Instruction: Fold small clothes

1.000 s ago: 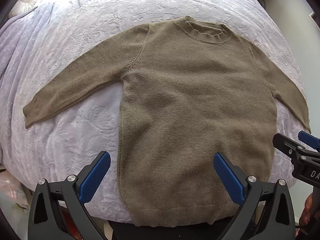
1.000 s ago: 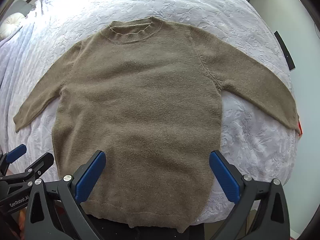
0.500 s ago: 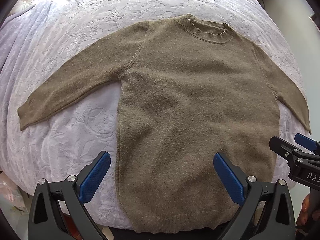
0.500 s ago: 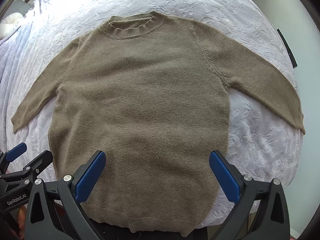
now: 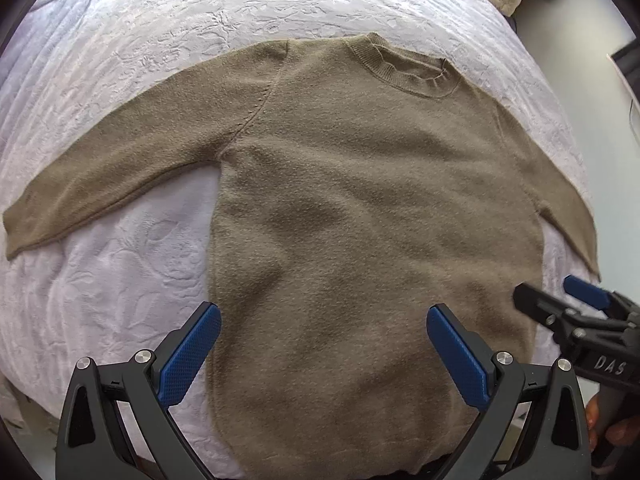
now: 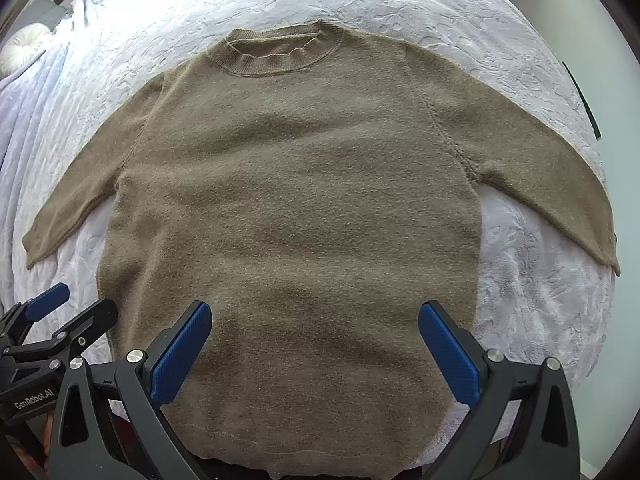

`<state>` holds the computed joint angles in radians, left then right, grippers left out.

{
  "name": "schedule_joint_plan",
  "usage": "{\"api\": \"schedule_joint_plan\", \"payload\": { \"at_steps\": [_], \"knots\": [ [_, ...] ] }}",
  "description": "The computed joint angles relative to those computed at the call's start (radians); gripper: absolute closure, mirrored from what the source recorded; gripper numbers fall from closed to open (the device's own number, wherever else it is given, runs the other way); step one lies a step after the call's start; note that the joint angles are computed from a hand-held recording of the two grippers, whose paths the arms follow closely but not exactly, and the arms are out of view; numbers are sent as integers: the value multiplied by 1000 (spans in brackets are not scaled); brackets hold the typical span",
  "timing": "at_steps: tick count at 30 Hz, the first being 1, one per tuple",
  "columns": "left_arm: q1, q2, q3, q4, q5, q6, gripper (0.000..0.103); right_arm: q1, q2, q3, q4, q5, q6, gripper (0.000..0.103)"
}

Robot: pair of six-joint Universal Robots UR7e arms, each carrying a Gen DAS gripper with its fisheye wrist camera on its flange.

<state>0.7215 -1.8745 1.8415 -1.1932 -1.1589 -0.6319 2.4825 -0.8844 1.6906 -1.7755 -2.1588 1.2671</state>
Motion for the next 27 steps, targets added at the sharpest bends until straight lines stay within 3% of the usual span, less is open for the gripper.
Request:
{"api": "schedule_joint_plan", "payload": {
  "at_steps": [4, 9, 13, 16, 18, 22, 25, 27],
  "knots": [
    [52, -22, 3, -70, -18, -9, 0, 2, 27, -29, 2, 7, -42, 0],
    [158, -41, -19, -147, 79, 22, 0, 2, 68, -67, -17, 12, -107, 0],
    [319, -42, -56, -283, 148, 89, 0, -2, 101, -92, -42, 22, -162, 0],
    [447, -38, -76, -436, 154, 172, 0, -6, 129, -112, -58, 29, -194, 0],
    [544, -20, -96, -535, 119, 223, 0, -9, 145, -122, -67, 35, -213, 0],
    [748, 27, -129, -692, -29, 260, 0, -16, 186, -154, -72, 50, -249, 0],
    [832, 56, -123, -779, -116, 254, 0, -20, 215, -177, -71, 64, -275, 0],
    [842, 68, -120, -821, -125, 252, 0, -21, 233, -194, -62, 70, -289, 0]
  ]
}}
